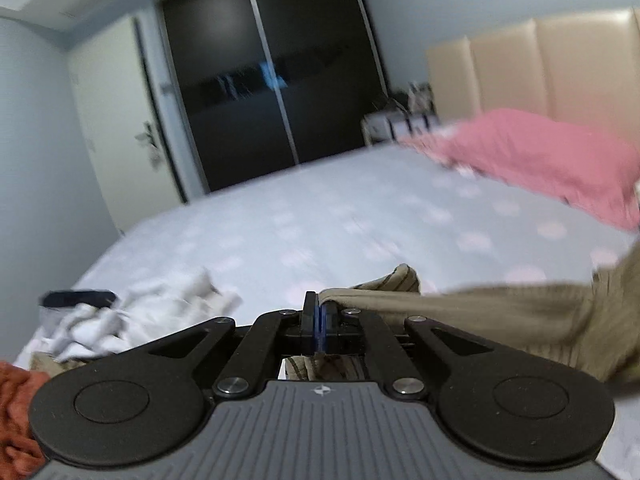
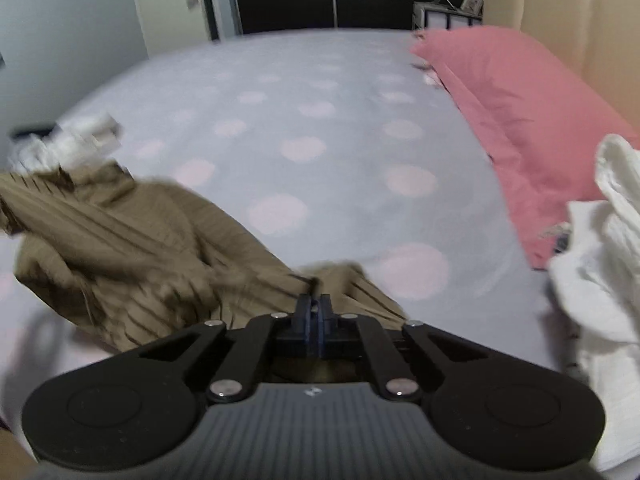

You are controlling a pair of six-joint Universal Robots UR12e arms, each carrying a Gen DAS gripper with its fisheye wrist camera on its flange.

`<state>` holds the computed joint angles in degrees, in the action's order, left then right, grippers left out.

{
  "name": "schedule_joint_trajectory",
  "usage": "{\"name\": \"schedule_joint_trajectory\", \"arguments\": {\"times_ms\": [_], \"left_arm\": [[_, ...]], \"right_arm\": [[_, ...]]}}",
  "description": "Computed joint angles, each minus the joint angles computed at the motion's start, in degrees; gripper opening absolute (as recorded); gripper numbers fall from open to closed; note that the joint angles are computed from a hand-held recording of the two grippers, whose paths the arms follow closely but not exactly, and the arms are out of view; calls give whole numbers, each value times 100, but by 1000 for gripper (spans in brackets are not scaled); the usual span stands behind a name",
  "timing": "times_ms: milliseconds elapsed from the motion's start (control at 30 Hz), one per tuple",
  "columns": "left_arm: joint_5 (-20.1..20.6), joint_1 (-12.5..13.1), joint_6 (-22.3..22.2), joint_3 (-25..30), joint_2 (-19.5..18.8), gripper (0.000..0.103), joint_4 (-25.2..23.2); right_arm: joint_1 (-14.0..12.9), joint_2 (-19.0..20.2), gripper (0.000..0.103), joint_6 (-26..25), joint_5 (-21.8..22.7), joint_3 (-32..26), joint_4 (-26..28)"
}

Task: Fold clothes
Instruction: 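Lift the striped shirt high with both grippers and shake it out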

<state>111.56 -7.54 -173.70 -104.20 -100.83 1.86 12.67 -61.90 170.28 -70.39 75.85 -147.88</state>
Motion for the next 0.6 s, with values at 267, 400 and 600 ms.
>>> {"name": "schedule_joint_trajectory", "arguments": {"times_ms": [267,400,600], "left_arm": [[-51,67,23,8,518,0,228],[19,52,501,26,630,0,-19],[39,88,660,-13,581,0,-513]], "right_arm": [[118,-224,2,31,747,191,-1291],[263,-280,6,-1138,1204,188,-377],[587,-443,6,-2828,808,429,429]]}}
